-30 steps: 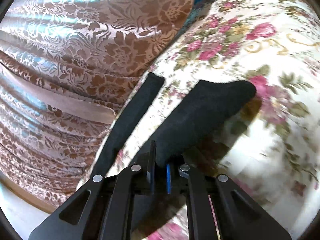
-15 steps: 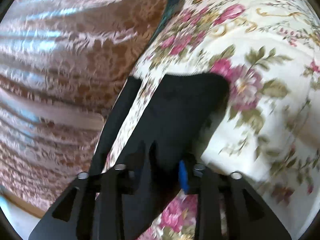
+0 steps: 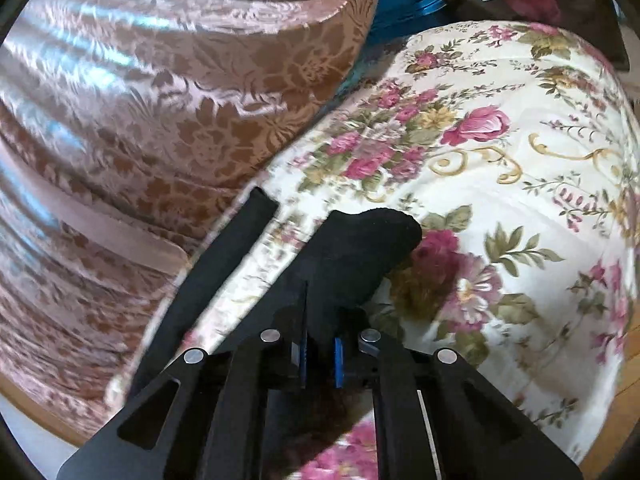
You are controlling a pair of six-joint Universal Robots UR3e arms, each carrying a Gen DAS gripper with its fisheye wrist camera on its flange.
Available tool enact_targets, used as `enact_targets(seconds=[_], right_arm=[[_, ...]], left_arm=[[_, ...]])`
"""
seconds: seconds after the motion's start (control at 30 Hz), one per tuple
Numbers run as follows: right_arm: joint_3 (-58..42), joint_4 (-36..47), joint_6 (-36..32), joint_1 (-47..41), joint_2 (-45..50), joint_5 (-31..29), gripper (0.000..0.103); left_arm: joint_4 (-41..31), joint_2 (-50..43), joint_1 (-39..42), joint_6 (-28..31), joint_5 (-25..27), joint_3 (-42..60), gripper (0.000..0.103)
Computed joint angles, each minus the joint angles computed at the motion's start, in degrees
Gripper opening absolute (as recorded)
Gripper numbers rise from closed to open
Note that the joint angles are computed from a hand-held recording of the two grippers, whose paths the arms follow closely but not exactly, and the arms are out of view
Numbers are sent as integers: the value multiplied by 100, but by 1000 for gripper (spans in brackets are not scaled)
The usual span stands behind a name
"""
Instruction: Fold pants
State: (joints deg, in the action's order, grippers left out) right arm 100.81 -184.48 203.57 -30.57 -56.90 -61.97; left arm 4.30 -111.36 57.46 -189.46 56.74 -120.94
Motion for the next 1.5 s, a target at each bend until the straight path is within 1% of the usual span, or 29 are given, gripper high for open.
enact_targets(seconds=[0.07, 0.13, 0.2, 0.27, 0.33, 0.37, 0.4, 0.43, 0.47, 0.53, 0.57, 0.67, 0.7, 0.73, 0.77, 0.8, 0.83, 0.87, 0.9, 0.93, 1.0, 1.03, 1.13, 1.2, 1.23, 1.27, 1.3, 1.33, 1.5], right_arm=[[-52, 99, 95, 17, 246, -139, 8], [32, -120, 207, -44, 416, -67, 8], [119, -211, 179, -78, 383, -26, 8], [90, -42, 131, -62, 320, -63, 8], [141, 70, 186, -51, 196, -200, 13], [115, 114, 267, 5, 150, -363, 16], [121, 127, 336, 55, 93, -538, 22], [144, 132, 394, 115, 10, -777, 26], [171, 139, 418, 181, -88, -1041, 26], [212, 142, 411, 361, -328, -1730, 27], [252, 66, 421, 434, -432, -2001, 27], [356, -353, 350, 661, -757, -2557, 27], [314, -409, 283, 729, -804, -2610, 27], [211, -454, 189, 841, -827, -2635, 27], [71, -445, 69, 960, -815, -2594, 27], [-198, -279, -115, 1116, -739, -2464, 33], [-420, -117, -199, 1231, -653, -2359, 50], [-582, -49, -239, 1333, -552, -2231, 55], [-837, 33, -287, 1485, -369, -2031, 57], [-1038, 145, -342, 1611, -234, -1963, 57], [-1624, 598, -498, 1947, 130, -1853, 57], [-1896, 832, -539, 2081, 290, -1792, 57], [-2601, 1445, -657, 2457, 725, -1640, 57], [-3257, 1937, -855, 2764, 1128, -1624, 57], [-3426, 2069, -917, 2899, 1239, -1629, 57], [-3692, 2260, -996, 3020, 1402, -1616, 59], [-3871, 2370, -1033, 3116, 1510, -1626, 67], [-4133, 2474, -1126, 3243, 1689, -1592, 69], [-5700, 3197, -1630, 3717, 2555, -1832, 69]], left_arm=[[98, -141, -89, 64, 213, 11, 11], [154, -114, -118, 118, 282, -28, 12], [34, -8, -105, 162, 363, -12, 16], [-57, 57, 39, 183, 252, -61, 22], [-54, 103, 177, 123, 206, -122, 25], [-40, 108, 226, 90, 190, -132, 26], [-19, 125, 257, 56, 241, -140, 26], [-10, 154, 243, 28, 405, -120, 26], [7, 161, 244, 5, 512, -99, 27], [145, 265, 213, -295, 1154, -74, 49], [239, 312, 287, -443, 1289, -111, 50], [154, 443, 578, -577, 1076, -157, 51], [129, 498, 656, -582, 930, -181, 52], [129, 533, 674, -557, 807, -199, 56], [117, 544, 645, -536, 741, -177, 62], [122, 568, 573, -488, 660, -161, 65], [160, 585, 475, -435, 583, -147, 69], [185, 600, 382, -383, 531, -133, 73], [167, 588, 188, -277, 486, -45, 76], [121, 594, 50, -198, 447, 12, 80], [-81, 597, -213, 11, 240, 160, 85], [-257, 539, -381, 129, 152, 315, 90], [-786, 353, -919, 380, 130, 780, 94], [-1112, 203, -1299, 459, 355, 1120, 95], [-1231, 151, -1446, 473, 415, 1230, 96], [-1369, 42, -1597, 483, 413, 1394, 96], [-1435, -14, -1728, 451, 457, 1490, 97], [-1458, -68, -1833, 427, 511, 1554, 98], [-1602, -316, -2329, 533, 980, 1966, 101]])
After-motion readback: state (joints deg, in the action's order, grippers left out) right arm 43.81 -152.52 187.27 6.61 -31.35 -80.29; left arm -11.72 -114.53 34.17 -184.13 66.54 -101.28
